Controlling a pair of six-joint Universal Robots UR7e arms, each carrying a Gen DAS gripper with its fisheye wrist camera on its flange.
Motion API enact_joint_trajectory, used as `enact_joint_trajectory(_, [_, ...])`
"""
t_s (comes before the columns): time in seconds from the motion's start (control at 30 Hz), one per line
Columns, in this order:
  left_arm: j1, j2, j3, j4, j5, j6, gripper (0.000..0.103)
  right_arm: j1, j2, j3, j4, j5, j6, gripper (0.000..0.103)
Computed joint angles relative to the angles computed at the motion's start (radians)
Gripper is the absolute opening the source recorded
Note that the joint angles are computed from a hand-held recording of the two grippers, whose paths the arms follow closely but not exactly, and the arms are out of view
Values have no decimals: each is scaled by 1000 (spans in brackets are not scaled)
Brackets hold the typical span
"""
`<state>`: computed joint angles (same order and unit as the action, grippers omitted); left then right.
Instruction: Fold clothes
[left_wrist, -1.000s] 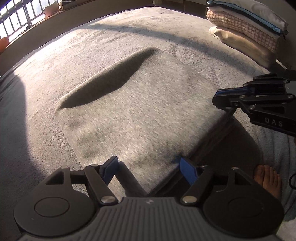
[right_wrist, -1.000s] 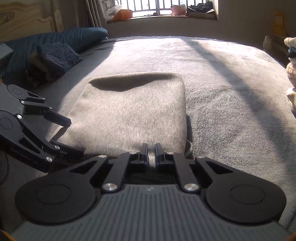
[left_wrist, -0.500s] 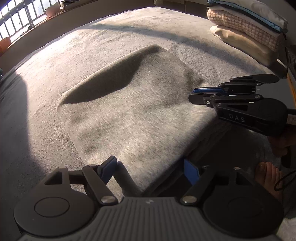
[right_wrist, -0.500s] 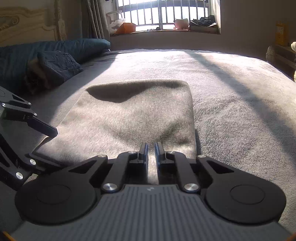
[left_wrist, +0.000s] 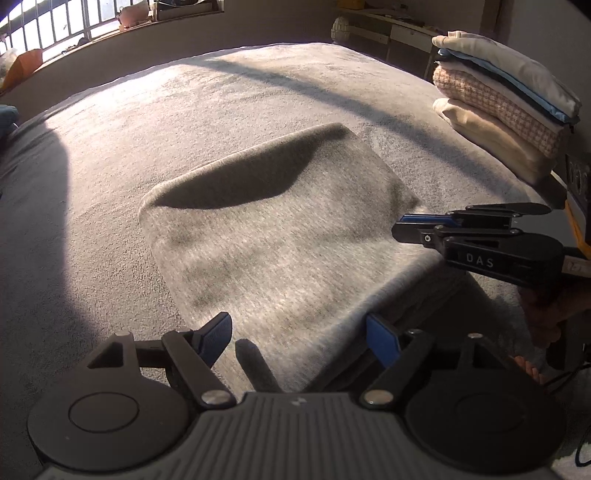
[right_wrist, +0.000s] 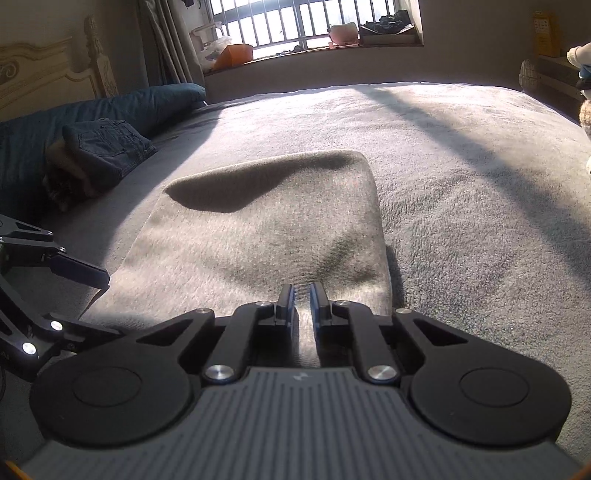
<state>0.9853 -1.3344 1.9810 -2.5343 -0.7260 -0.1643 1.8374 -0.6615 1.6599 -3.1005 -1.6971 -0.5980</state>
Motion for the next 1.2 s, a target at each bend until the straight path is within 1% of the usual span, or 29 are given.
enact_joint_trajectory(0.03, [6, -18, 14, -45, -5, 7, 80, -1, -2, -2, 11, 4, 4, 9])
enact_joint_trajectory(0.1, [11, -47, 49, -130, 9, 25, 80, 0, -9, -6, 28, 8, 12, 9])
enact_joint_trajectory(0.17, [15, -69, 69, -175, -2, 64, 80, 2, -17, -9, 45, 11, 20, 10])
enact_joint_trajectory(0.2, [13, -76, 79, -192, -2, 87, 80, 2, -28, 2, 39, 27, 19, 11])
enact_joint_trajectory(0.27, [6, -91, 102, -231, -14, 142, 79, -1, -63, 44, 1, 88, 7, 13])
enact_joint_trajectory(0.33, [-1, -101, 116, -240, -45, 192, 79, -7, -105, 88, 8, 174, -23, 13])
enact_joint_trajectory(0.4, [-11, -106, 134, -246, -73, 255, 76, -12, -141, 122, 62, 235, -62, 13])
enact_joint_trajectory(0.47, [-28, -99, 149, -245, -68, 310, 76, -14, -169, 149, 126, 274, -100, 13])
enact_joint_trajectory(0.53, [-41, -83, 160, -251, -48, 348, 71, -7, -178, 173, 169, 256, -124, 13])
enact_joint_trajectory(0.57, [-48, -74, 168, -257, -35, 368, 66, -1, -178, 184, 179, 237, -133, 13])
enact_joint_trajectory(0.6, [-55, -64, 175, -263, -23, 389, 63, 7, -174, 193, 175, 211, -136, 13])
enact_joint_trajectory(0.67, [-61, -42, 189, -311, -10, 443, 62, 20, -160, 204, 152, 159, -130, 13])
enact_joint_trajectory(0.73, [-65, -9, 202, -374, 16, 524, 59, 28, -143, 208, 108, 125, -133, 12])
enact_joint_trajectory(0.83, [-65, 37, 210, -446, 48, 608, 52, 41, -112, 201, 44, 82, -158, 11])
enact_joint_trajectory(0.93, [-66, 86, 220, -552, 87, 696, 39, 47, -83, 179, 30, 40, -164, 9])
enact_joint_trajectory(1.0, [-64, 94, 219, -580, 89, 709, 26, 43, -76, 178, 21, 48, -153, 9])
enact_joint_trajectory(1.07, [-56, 77, 216, -569, 56, 681, 15, 36, -69, 177, 4, 63, -132, 9])
enact_joint_trajectory(1.13, [-51, 60, 212, -545, 31, 650, 13, 32, -54, 179, -39, 68, -122, 6])
enact_joint_trajectory(1.17, [-49, 58, 212, -540, 29, 645, 12, 30, -46, 181, -62, 71, -117, 4])
enact_joint_trajectory(1.2, [-50, 55, 214, -536, 30, 646, 12, 29, -38, 183, -86, 74, -113, 4])
